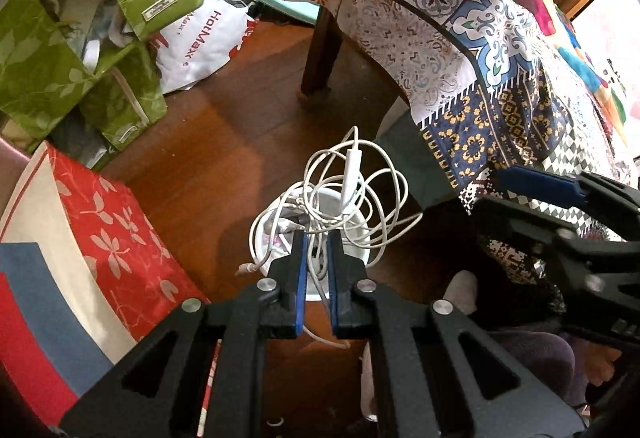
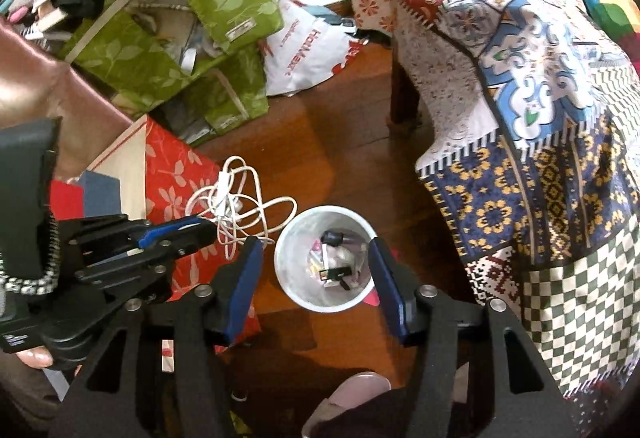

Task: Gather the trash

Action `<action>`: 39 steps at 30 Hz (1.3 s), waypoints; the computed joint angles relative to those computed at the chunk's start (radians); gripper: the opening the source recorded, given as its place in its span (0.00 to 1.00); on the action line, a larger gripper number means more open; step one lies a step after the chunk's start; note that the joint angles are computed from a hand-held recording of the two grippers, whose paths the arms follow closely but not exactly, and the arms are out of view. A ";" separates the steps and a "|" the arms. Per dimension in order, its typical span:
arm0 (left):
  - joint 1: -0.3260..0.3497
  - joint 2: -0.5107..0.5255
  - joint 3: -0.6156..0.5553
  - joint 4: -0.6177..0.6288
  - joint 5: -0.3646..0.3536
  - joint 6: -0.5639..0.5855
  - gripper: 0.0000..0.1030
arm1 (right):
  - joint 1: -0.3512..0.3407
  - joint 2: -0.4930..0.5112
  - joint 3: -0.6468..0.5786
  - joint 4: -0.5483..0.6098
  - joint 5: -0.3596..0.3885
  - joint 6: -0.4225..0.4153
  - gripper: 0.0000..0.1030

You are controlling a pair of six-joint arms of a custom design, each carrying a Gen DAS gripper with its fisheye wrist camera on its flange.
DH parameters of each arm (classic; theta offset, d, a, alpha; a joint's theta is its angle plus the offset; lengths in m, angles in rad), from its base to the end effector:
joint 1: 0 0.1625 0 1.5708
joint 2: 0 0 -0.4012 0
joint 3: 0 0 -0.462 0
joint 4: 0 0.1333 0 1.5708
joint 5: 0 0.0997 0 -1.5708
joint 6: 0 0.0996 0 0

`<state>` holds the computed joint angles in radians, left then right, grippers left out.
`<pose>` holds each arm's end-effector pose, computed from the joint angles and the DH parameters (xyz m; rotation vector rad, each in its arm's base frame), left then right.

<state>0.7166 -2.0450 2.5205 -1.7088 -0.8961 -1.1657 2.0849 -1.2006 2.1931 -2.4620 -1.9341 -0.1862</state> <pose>-0.0947 -0.3418 0.2015 -0.2364 2.4528 -0.5077 0.3250 -0.3763 0.0469 0.9732 -2.5898 -0.0554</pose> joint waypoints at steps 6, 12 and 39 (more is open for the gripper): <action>0.016 0.066 -0.032 -0.026 -0.007 0.005 0.29 | 0.003 -0.054 0.017 -0.019 -0.041 0.002 0.50; -0.067 0.057 -0.054 0.054 0.019 -0.047 0.29 | 0.015 -0.135 0.045 -0.020 -0.054 0.010 0.50; -0.896 0.061 -0.294 0.622 0.274 -0.569 0.32 | 0.513 -0.707 0.221 -0.173 -0.511 0.240 0.49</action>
<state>-0.1793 -1.9840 2.2269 -1.0866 -0.6226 -1.7344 2.5975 -1.9081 2.4140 -2.6351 -2.4453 0.0535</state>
